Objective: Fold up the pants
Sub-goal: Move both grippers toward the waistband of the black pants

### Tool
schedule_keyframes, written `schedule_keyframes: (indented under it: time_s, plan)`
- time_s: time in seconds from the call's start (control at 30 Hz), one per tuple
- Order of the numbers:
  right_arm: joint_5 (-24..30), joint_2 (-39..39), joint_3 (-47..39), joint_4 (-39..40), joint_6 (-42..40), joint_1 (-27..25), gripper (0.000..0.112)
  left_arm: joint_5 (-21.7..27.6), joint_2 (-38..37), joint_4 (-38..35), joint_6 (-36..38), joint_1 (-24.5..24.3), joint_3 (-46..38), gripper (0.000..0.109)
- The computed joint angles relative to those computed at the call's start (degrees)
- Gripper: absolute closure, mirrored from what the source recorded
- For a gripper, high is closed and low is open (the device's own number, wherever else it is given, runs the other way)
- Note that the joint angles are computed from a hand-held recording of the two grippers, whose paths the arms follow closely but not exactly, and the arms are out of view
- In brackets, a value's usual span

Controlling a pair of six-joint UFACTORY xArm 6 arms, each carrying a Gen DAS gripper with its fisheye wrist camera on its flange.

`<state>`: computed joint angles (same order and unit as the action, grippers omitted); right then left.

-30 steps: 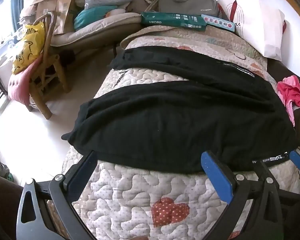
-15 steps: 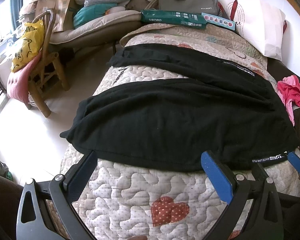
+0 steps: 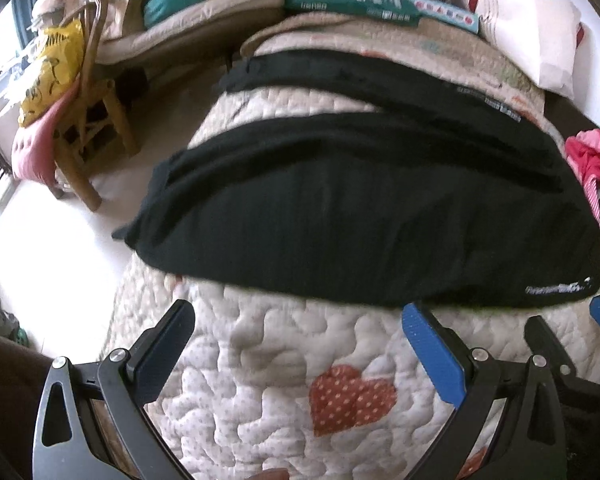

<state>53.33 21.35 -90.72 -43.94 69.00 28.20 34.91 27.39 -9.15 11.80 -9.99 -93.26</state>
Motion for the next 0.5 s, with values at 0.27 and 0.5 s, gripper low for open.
schedule_keyframes:
  time_s: [0.27, 0.5]
  plan:
    - [-1.7, -1.2, 2.7, 8.2, -2.7, -0.1, 0.009, 1.8, 0.3, 1.6, -1.3, 0.2, 0.4, 0.006]
    - [-1.5, -1.0, 3.0, 9.5, -3.7, 0.3, 0.009, -0.4, -0.9, -2.4, 1.4, 0.8, 3.1, 0.006]
